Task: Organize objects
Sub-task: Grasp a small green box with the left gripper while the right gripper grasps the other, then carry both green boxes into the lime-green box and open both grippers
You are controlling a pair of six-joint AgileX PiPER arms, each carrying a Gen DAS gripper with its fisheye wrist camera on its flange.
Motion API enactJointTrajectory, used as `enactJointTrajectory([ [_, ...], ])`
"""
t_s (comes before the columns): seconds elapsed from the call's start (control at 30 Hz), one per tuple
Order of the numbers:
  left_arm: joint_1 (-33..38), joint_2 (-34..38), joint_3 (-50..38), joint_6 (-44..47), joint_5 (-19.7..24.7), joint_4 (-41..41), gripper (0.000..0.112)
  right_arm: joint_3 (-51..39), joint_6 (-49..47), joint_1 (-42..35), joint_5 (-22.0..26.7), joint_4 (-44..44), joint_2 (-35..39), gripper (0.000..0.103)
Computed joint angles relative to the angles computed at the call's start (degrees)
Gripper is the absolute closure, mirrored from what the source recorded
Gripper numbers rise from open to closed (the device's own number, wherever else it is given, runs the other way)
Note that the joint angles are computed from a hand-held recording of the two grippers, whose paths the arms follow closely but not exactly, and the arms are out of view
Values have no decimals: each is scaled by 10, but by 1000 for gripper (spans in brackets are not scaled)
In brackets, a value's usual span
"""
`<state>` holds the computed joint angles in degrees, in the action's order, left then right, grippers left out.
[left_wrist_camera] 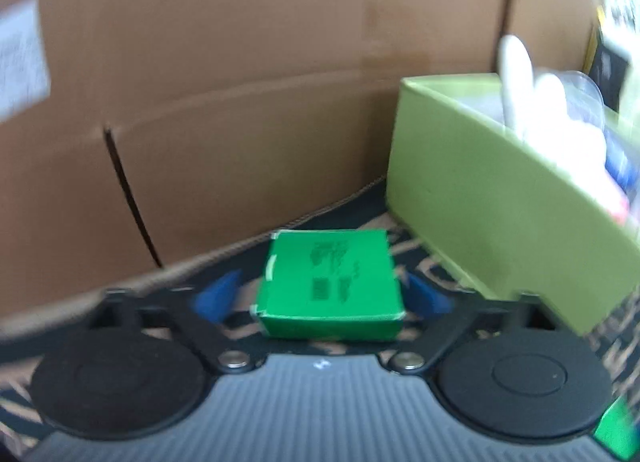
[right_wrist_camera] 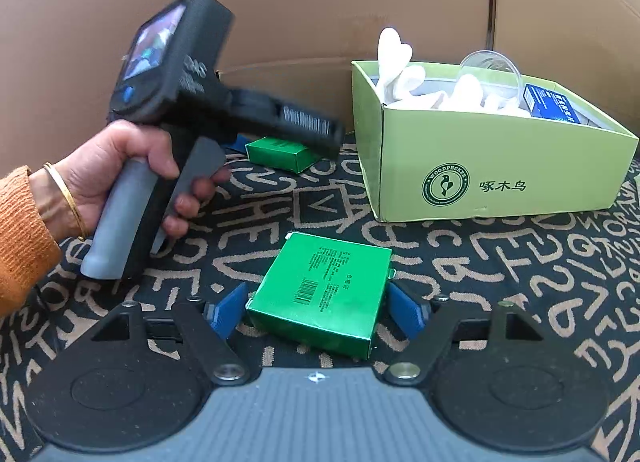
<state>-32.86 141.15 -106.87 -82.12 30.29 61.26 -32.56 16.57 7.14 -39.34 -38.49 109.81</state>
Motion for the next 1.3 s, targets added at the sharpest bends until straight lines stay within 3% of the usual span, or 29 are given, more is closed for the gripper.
enactJointTrajectory([
  [0.07,3,-29,41,-10,-30,-7,52,2,1,-6,-2,-7,-3,30],
  [0.13,-16,-48,77,-29,-5,20,52,3,12,-19,0,-43,-8,31],
  [0.23,-48,-103,187,-138,-8,105,52,19,14,-47,-6,-96,-23,31],
  [0.3,-73,-133,239,-177,6,116,51,31,18,-66,-5,-119,-35,30],
  [0.37,-97,-136,244,-204,43,112,40,33,43,-74,9,-144,-48,29],
  [0.43,-104,-135,239,-225,64,122,23,36,33,-58,19,-110,-53,27],
  [0.6,-96,-116,193,-148,99,51,22,62,-55,-22,8,21,-52,27],
  [0.67,-95,-114,196,-165,93,64,26,67,-46,-38,-11,2,-46,34],
  [0.73,-95,-121,210,-180,73,85,52,71,-29,-57,-22,-33,-46,34],
  [0.83,-108,-135,218,-153,80,59,53,70,10,-82,-18,-104,-57,35],
  [0.93,-113,-167,251,-187,46,63,53,58,107,-130,-34,-225,-67,35],
  [1.07,-127,-202,252,-212,24,100,53,53,139,-180,-62,-282,-108,35],
  [1.2,-131,-205,190,-173,10,98,53,16,166,-211,-67,-303,-137,35],
  [1.3,-132,-169,91,-83,32,50,53,-27,198,-216,-63,-305,-138,35],
])
